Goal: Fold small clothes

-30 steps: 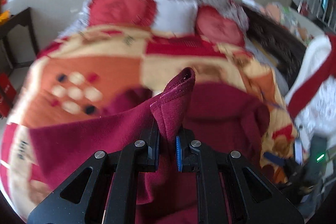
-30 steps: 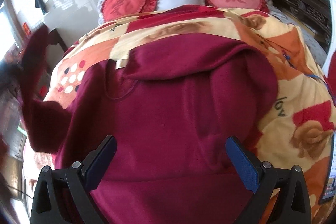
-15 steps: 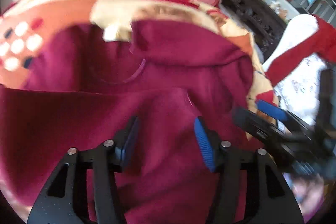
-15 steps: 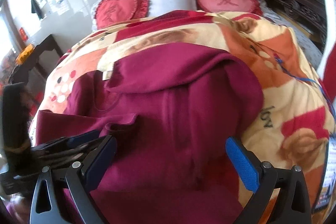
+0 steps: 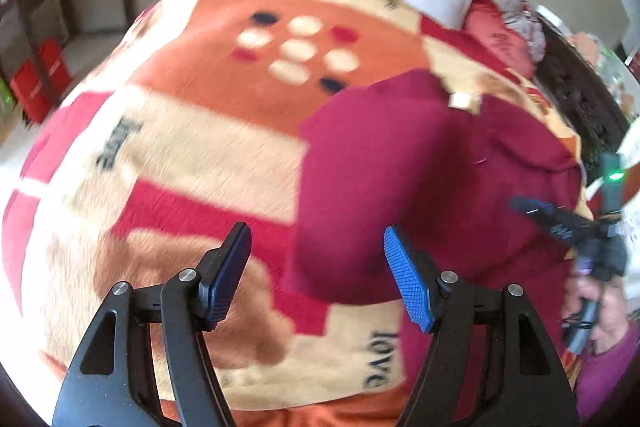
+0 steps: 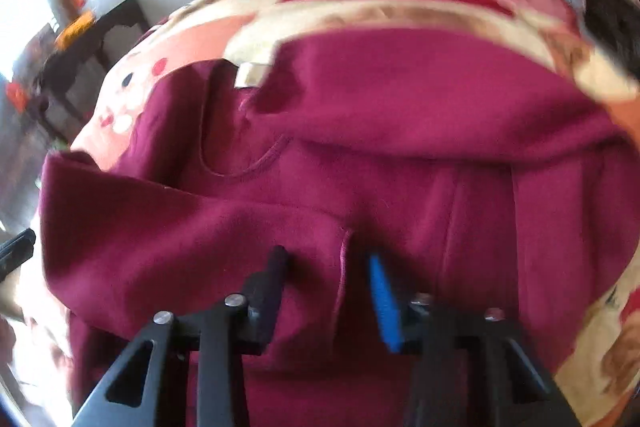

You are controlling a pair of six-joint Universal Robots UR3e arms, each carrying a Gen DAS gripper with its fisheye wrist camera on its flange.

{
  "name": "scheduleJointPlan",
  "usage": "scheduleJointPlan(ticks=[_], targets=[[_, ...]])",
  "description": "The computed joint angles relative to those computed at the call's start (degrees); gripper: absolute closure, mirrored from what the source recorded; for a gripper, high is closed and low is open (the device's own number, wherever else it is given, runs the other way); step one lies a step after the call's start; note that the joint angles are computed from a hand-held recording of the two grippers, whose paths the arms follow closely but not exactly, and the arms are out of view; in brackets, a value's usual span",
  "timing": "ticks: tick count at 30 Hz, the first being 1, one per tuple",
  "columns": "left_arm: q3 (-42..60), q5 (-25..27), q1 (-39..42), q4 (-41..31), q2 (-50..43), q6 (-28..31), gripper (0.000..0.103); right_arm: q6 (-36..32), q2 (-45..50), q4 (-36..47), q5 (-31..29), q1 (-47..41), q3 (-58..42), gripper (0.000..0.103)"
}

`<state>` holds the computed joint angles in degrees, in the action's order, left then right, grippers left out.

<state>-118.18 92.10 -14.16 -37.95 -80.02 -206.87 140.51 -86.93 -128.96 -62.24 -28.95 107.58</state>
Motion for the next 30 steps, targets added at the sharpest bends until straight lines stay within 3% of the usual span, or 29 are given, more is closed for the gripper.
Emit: scheduleJointPlan(ticks=[3, 7, 10, 12, 13, 15, 18, 23, 26, 30], targets=[[-2.5, 0.3, -0.4, 1.6, 0.3, -0.3, 0.034, -2.1, -3.6, 5.2, 4.9, -5.3, -1.8, 0.099], [-5.4, -0.4, -1.0, 3.6, 1.0, -0.6, 0.034, 3.1, -2.9, -5.0, -3.0, -7.5, -2.5, 0.099], [-4.3, -0.9, -2.1, 3.4, -1.9, -0.5, 0.034, 4.2, 2.2, -0.8, -6.8, -6.3, -8.3, 0.098], [-3.5, -0.4, -2.7, 4.6, -3.9, -0.5, 0.034, 5.2, 2.7, 0.0, -10.3, -4.0, -10.3, 0.084], [-3.3, -0.9, -2.6, 4.8, -4.3, -0.4, 0.034, 5.9, 0.6, -1.2, -8.9, -3.9, -9.0, 0.075], [-3.0, -1.5, -2.5, 6.2, -5.5, 0.1, 0.034, 5.4, -4.6, -0.5, -1.6, -5.0, -6.1, 0.047], [-2.4, -2.7, -2.2, 8.8, -7.6, 0.7, 0.034, -2.3, -6.6, 13.0, 6.6, 0.5, -10.6, 0.039], [-3.3, -5.9, -1.7, 10.2, -6.7, 2.9, 0.034, -3.5, 7.3, 17.4, 6.5, 18.4, -25.1, 0.039], [-6.7, -8.4, -0.2, 13.7, -3.7, 4.2, 0.034, -4.1, 19.5, 19.2, 1.0, 27.1, -37.8, 0.038], [-4.4, -9.7, 0.7, 14.7, -8.9, 4.7, 0.034, -4.3, 31.4, 26.2, -4.2, 32.8, -50.8, 0.038]])
